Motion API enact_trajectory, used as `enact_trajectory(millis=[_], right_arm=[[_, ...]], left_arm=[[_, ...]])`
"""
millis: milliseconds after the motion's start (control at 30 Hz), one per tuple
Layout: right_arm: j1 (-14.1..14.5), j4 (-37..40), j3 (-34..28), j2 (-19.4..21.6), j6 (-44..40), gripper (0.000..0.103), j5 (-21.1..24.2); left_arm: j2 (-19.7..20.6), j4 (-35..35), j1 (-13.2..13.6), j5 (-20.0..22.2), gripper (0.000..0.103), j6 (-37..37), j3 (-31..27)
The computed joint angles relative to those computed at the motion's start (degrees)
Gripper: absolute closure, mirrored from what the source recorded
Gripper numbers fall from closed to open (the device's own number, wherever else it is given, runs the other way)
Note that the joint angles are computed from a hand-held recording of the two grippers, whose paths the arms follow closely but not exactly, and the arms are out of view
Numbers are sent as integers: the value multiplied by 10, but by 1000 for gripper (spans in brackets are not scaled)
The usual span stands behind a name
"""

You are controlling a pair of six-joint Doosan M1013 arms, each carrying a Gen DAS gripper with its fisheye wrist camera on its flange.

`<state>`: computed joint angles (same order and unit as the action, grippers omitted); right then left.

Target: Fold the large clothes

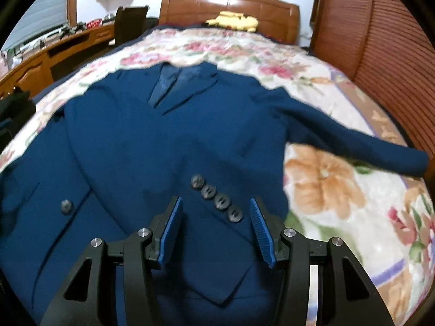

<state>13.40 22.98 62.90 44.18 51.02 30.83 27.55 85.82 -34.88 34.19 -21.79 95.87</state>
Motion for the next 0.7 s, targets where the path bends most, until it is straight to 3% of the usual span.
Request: enact_trajectory(millis=[200, 333, 700], right_arm=[[-2, -10, -29, 24, 13, 49, 38], [-5, 19, -34, 29, -1, 47, 42], [1, 21, 5, 13, -7, 46, -8]], left_arm=[[3, 24, -2, -14, 1, -17, -5], [7, 26, -6, -3, 1, -17, -13], [23, 9, -14, -9, 1, 19, -39]])
